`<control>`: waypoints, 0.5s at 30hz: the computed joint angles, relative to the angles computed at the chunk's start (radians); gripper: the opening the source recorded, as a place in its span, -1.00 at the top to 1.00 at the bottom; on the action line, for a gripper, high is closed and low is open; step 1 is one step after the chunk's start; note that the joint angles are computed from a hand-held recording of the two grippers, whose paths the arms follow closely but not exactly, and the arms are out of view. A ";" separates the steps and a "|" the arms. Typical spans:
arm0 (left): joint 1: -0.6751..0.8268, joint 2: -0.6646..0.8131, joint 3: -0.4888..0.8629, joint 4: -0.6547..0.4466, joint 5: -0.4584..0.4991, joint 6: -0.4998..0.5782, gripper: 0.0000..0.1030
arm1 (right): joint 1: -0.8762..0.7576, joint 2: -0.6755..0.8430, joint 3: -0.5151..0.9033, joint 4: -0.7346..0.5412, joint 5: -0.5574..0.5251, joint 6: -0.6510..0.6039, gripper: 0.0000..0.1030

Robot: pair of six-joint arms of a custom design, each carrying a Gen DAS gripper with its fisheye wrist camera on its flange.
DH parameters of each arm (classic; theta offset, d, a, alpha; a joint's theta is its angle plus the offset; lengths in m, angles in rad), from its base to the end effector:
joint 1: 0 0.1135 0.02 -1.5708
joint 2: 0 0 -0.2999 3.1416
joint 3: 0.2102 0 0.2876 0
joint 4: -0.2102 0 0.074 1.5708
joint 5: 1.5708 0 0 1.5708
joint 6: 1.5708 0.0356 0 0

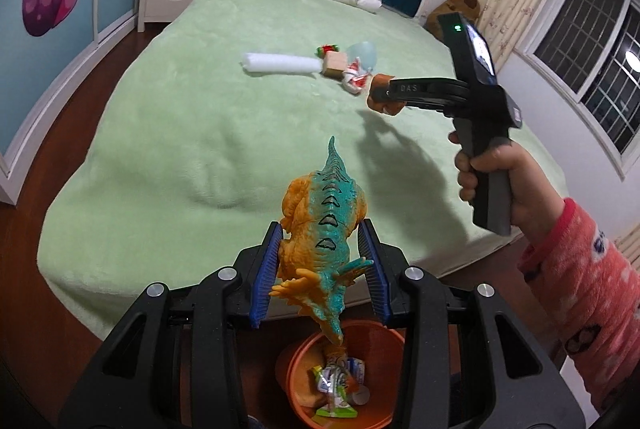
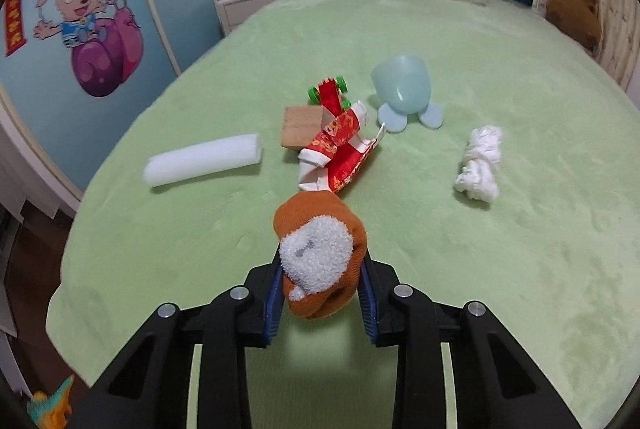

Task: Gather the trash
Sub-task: 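Carry the dinosaur and plush over the bucket and release them inside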

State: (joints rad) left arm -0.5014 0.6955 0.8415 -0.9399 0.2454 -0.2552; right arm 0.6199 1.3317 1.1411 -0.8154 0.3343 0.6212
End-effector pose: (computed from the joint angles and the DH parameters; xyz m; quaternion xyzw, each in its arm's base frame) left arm 0.1146 -0.0727 0.3286 0.1588 0.9059 -0.2441 0.3075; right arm 0.2462 0.1614 0.3196 0.0470 0.9470 0.0298 0.3165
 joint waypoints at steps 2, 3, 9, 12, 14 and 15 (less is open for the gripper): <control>-0.041 -0.003 0.003 0.003 -0.026 -0.022 0.25 | 0.034 -0.043 -0.004 -0.030 0.027 0.010 0.40; -0.046 -0.005 0.002 0.002 -0.025 -0.025 0.25 | 0.061 -0.070 -0.005 -0.051 0.047 0.016 0.40; -0.175 -0.014 0.019 -0.009 -0.106 -0.094 0.25 | 0.218 -0.173 0.014 -0.164 0.140 0.066 0.40; -0.262 -0.021 0.035 -0.023 -0.176 -0.132 0.25 | 0.340 -0.209 0.033 -0.239 0.208 0.139 0.40; -0.305 -0.033 0.037 -0.038 -0.205 -0.150 0.25 | 0.408 -0.225 0.040 -0.282 0.235 0.193 0.40; -0.328 -0.037 0.038 -0.047 -0.224 -0.160 0.25 | 0.470 -0.240 0.039 -0.315 0.258 0.243 0.40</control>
